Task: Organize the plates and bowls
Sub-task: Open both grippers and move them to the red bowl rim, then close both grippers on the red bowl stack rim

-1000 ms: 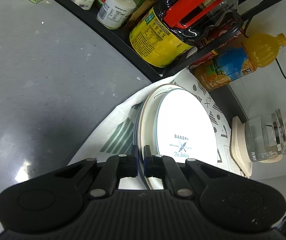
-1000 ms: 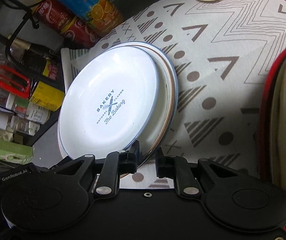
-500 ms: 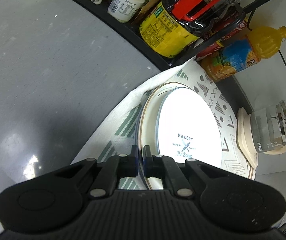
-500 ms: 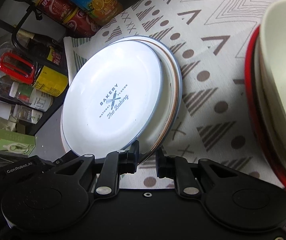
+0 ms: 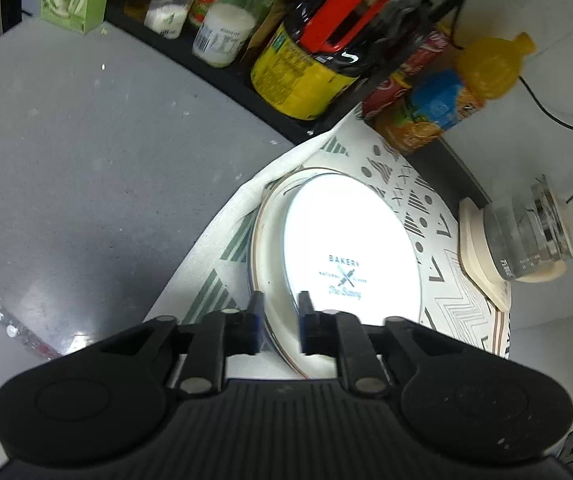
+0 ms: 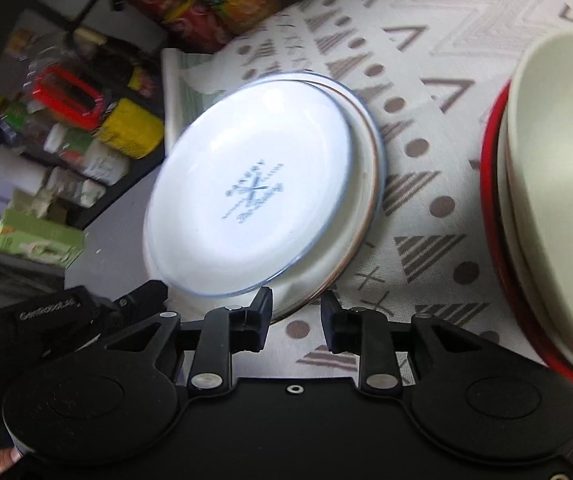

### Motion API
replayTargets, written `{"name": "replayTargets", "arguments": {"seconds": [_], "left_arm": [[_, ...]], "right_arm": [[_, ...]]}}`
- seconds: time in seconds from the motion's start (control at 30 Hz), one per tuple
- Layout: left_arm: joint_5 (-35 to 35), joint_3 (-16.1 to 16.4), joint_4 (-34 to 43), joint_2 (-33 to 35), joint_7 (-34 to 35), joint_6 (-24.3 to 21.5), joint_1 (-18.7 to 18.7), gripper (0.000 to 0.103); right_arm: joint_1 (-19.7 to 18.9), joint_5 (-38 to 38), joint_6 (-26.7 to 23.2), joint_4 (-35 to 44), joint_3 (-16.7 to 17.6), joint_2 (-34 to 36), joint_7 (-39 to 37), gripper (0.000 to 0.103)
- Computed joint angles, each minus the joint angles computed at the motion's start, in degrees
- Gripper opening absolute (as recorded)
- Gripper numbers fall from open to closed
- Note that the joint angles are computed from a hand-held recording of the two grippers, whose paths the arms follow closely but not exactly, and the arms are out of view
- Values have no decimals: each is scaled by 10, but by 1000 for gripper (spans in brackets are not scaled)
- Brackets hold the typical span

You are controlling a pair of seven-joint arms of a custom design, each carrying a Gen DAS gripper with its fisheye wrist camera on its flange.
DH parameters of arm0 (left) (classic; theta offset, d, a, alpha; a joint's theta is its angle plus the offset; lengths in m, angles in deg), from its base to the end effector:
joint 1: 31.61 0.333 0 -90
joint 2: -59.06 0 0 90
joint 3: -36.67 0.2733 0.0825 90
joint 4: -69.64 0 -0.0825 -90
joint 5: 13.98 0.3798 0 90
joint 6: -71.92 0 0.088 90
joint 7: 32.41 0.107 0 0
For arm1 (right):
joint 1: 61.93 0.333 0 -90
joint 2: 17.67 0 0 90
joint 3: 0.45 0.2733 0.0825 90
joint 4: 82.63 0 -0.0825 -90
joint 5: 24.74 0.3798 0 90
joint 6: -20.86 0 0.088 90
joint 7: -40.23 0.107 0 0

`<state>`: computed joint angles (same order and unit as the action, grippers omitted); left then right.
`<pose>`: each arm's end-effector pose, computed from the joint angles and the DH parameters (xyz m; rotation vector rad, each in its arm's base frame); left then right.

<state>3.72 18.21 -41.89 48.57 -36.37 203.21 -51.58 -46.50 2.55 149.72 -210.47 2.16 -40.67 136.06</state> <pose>0.4300 -0.3466 0.5728 -2.6768 1.0624 -0.8876 0.4540 0.1635 0.5400 -1.8074 1.8249 0.1556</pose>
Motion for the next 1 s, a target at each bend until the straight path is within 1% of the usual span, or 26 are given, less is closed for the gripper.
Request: {"name": "replayTargets", "arguments": {"seconds": [0.03, 0.07, 0.1, 0.13, 0.17, 0.2, 0.23, 0.3, 0.37, 0.53, 0.6, 0.77, 0.87, 1.0], "left_arm": [[5, -3, 8, 0, 0, -10, -1, 36], [11, -6, 15, 0, 0, -19, -2, 52], [18, -9, 23, 1, -1, -29, -3, 58], [28, -13, 30, 1, -5, -37, -4, 68], [37, -16, 36, 2, -9, -44, -6, 75], [44, -19, 44, 4, -12, -51, -8, 78], [49, -20, 53, 8, -12, -56, -10, 80], [50, -21, 67, 15, -6, -62, -16, 80], [54, -23, 81, 22, -7, -65, -21, 80], [79, -29, 137, 65, -3, -81, -38, 80], [84, -28, 158, 85, 1, -75, -48, 80], [98, -21, 216, 144, 23, -62, -75, 80], [97, -14, 250, 181, 36, -56, -91, 80], [94, -3, 297, 228, 63, -48, -112, 80]], "right_arm": [[2, 4, -2, -2, -4, -8, -9, 44], [2, 7, -4, -3, -8, -14, -18, 53], [3, 10, -4, -6, -11, -22, -28, 56], [3, 13, -4, -9, -14, -31, -39, 58], [3, 18, -6, -10, -18, -38, -50, 60], [4, 26, -5, -14, -23, -47, -63, 63], [4, 32, -4, -17, -26, -55, -74, 64], [4, 41, 4, -25, -31, -71, -98, 75], [1, 43, 16, -37, -33, -93, -123, 80], [-7, 51, 33, -55, -46, -136, -166, 85], [-17, 48, 43, -61, -50, -152, -176, 88], [-54, 22, 57, -73, -58, -175, -176, 88], [-81, -7, 65, -80, -54, -182, -167, 87], [-102, -28, 66, -90, -62, -190, -167, 84]]}}
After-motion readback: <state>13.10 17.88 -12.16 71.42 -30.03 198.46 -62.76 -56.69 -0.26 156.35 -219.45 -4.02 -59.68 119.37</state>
